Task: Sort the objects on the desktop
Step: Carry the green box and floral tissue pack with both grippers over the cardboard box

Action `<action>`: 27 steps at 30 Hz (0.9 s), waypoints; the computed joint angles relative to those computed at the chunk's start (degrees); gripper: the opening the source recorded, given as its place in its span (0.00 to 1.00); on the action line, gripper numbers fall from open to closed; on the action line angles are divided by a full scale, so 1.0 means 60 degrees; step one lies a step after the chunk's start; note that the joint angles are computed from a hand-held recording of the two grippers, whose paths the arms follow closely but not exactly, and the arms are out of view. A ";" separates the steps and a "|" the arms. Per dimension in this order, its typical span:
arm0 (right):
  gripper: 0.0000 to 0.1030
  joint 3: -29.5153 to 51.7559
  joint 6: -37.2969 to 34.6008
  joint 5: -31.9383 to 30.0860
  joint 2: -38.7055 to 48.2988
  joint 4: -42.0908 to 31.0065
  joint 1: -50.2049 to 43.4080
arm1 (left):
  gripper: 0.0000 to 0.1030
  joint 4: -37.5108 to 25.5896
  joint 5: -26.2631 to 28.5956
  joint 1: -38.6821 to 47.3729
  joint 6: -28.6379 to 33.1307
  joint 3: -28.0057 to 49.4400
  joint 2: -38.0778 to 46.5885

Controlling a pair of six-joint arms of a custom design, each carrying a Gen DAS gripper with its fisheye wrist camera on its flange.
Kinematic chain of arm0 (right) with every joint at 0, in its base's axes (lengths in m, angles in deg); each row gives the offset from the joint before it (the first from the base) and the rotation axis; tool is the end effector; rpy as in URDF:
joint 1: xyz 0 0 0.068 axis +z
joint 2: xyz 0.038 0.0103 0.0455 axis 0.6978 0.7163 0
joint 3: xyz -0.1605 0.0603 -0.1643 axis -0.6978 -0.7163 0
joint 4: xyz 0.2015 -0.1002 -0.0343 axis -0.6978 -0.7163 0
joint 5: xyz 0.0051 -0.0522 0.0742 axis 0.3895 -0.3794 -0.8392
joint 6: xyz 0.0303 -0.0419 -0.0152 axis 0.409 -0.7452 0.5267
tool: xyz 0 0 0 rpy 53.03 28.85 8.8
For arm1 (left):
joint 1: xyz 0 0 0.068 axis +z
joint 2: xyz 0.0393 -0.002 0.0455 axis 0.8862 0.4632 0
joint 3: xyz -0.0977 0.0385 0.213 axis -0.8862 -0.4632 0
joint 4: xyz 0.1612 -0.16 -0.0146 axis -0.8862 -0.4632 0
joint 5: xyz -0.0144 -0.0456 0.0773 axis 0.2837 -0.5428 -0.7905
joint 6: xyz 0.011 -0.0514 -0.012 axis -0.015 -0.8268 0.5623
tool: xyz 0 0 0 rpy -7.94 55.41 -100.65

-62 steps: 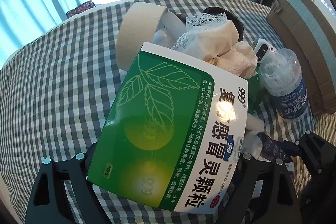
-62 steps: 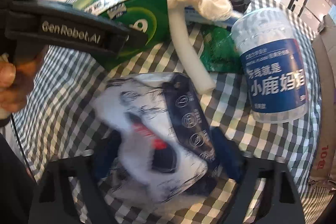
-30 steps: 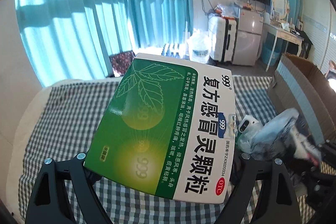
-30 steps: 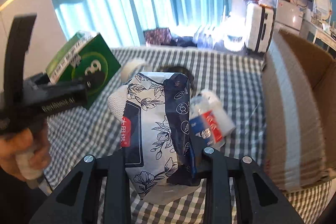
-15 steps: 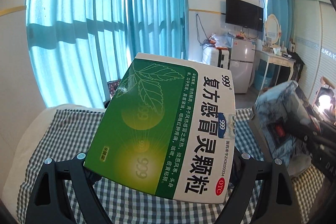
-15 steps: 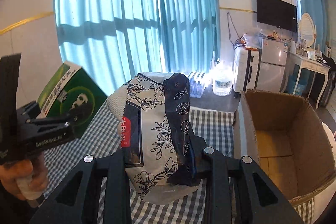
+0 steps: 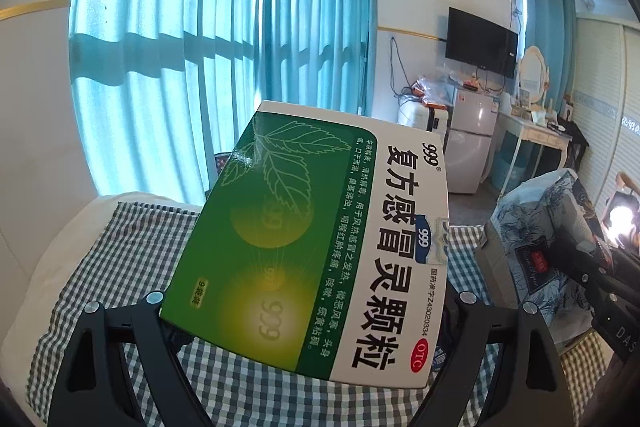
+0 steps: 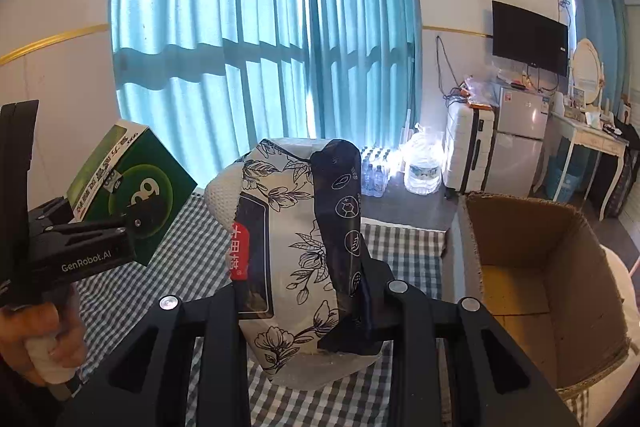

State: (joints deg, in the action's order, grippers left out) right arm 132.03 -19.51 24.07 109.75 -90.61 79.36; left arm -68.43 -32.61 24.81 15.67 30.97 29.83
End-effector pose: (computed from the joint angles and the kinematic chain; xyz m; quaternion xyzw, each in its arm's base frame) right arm 0.1868 0.1043 0.3073 0.0896 0.8478 -0.0283 0.5219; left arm 0.2957 -0.2204 0.2736 0.1891 0.8411 -0.1252 0.4911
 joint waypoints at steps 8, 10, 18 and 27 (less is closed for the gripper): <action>0.28 0.0371 -0.0057 -0.0045 -0.1126 -0.1333 -0.0690 | 0.86 -0.0347 -0.0820 -0.1099 0.0080 0.0762 0.0043; 0.28 0.0466 -0.0091 -0.0156 -0.1420 -0.1675 -0.0928 | 0.86 -0.0637 -0.0879 -0.1354 -0.0005 0.1205 0.0219; 0.28 0.1325 -0.0100 0.0250 -0.2424 -0.3446 -0.1465 | 0.86 -0.1449 -0.1173 -0.2359 -0.0321 0.2673 0.0878; 0.28 0.1960 -0.0194 0.1018 -0.3120 -0.4924 -0.1683 | 0.86 -0.2101 -0.1400 -0.3461 -0.0525 0.4140 0.1768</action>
State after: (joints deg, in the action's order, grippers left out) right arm 143.79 -20.67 30.18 91.03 -120.16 69.26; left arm -81.04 -41.01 4.04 12.52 55.81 40.44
